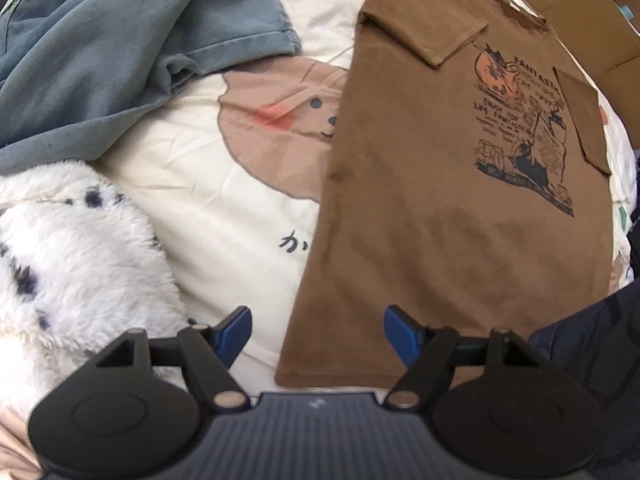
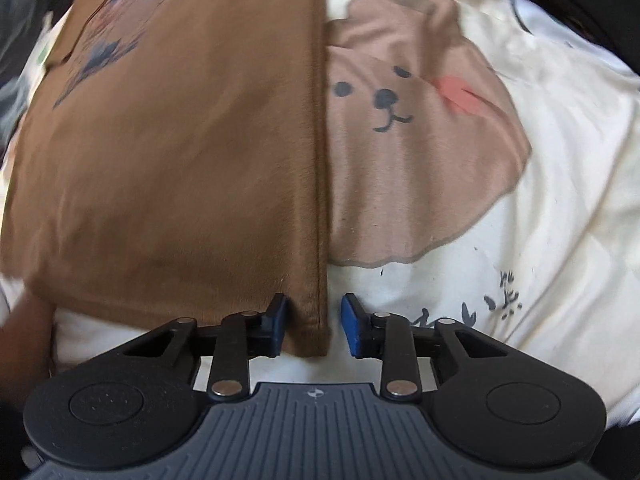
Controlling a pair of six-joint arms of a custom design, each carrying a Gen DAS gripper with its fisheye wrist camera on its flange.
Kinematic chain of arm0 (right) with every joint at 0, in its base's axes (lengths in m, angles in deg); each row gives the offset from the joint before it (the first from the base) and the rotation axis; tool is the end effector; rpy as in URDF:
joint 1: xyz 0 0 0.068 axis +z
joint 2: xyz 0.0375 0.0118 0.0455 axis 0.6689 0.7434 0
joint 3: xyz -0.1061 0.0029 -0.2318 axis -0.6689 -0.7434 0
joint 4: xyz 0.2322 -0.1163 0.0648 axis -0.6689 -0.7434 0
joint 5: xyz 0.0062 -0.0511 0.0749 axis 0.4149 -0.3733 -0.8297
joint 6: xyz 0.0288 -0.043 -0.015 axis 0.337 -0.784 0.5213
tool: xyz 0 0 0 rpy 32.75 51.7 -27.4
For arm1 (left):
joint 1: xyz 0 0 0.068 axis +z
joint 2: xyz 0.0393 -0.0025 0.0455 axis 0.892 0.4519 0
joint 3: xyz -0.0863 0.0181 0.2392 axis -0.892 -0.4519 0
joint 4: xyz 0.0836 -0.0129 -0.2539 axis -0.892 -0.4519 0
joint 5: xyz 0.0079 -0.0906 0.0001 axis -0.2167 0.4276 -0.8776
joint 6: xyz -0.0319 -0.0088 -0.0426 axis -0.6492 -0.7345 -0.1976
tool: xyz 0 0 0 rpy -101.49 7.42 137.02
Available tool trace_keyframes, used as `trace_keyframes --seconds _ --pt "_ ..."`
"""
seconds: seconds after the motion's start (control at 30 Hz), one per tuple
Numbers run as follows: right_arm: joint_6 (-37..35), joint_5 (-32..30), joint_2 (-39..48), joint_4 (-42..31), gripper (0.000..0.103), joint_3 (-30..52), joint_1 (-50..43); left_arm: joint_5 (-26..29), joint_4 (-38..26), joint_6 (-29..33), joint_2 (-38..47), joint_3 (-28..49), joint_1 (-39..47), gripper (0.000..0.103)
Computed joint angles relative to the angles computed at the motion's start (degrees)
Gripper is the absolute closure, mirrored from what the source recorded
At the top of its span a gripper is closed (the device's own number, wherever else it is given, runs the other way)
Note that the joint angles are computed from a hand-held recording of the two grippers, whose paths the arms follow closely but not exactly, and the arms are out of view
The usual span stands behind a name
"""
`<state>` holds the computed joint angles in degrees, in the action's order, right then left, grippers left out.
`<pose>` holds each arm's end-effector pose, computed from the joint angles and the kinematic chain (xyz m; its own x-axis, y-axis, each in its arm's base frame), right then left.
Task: Fold clothes
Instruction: 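Lower both grippers to the hem of the brown shirt, then close both grippers on the shirt hem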
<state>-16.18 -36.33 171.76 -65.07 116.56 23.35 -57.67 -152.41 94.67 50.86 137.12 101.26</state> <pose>0.2587 -0.0772 0.0778 -0.9728 0.2117 -0.0936 0.1820 0.9495 0.2558 0.3320 0.2543 0.2310 -0.9998 0.0024 -0.0212 0.0057 0.9870 -0.1604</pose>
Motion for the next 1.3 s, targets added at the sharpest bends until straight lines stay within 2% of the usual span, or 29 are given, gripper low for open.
trace_keyframes --seconds 0.23,0.43,0.5,0.57,0.73,1.0,1.1,1.17,1.3 --pt "-1.78 0.12 -0.32 -0.32 0.08 -0.81 -1.57 -1.09 0.1 0.23 0.45 0.46 0.54 0.028" --pt "-2.37 2.5 -0.45 -0.99 0.081 -0.71 1.1 -1.98 0.56 0.41 0.18 -0.22 1.19 0.028" --pt "-2.57 2.64 -0.43 -1.82 0.093 -0.34 1.07 -2.0 0.57 0.27 0.05 -0.37 1.21 0.028" --pt "-2.83 2.89 -0.74 -2.67 0.099 -0.07 1.37 -2.09 0.89 0.44 -0.33 -0.98 1.14 0.028" --pt "-1.15 3.34 -3.22 -5.7 0.1 0.45 1.91 -2.3 1.41 2.7 0.28 -1.07 0.81 0.028" --pt "3.94 7.47 -8.32 -9.92 0.1 0.91 4.79 -0.7 2.23 1.03 4.28 0.44 1.31 0.029" --pt "5.8 10.32 -9.45 -10.61 0.1 0.98 7.09 -0.66 3.5 1.51 4.17 -2.27 1.02 0.038" --pt "5.78 11.57 -9.51 -11.48 0.1 1.86 7.51 -1.14 5.19 1.66 3.37 -5.16 0.9 0.049" --pt "6.13 12.96 -11.04 -12.43 0.1 1.39 8.69 -1.3 5.29 2.35 3.88 -7.67 1.64 0.059"
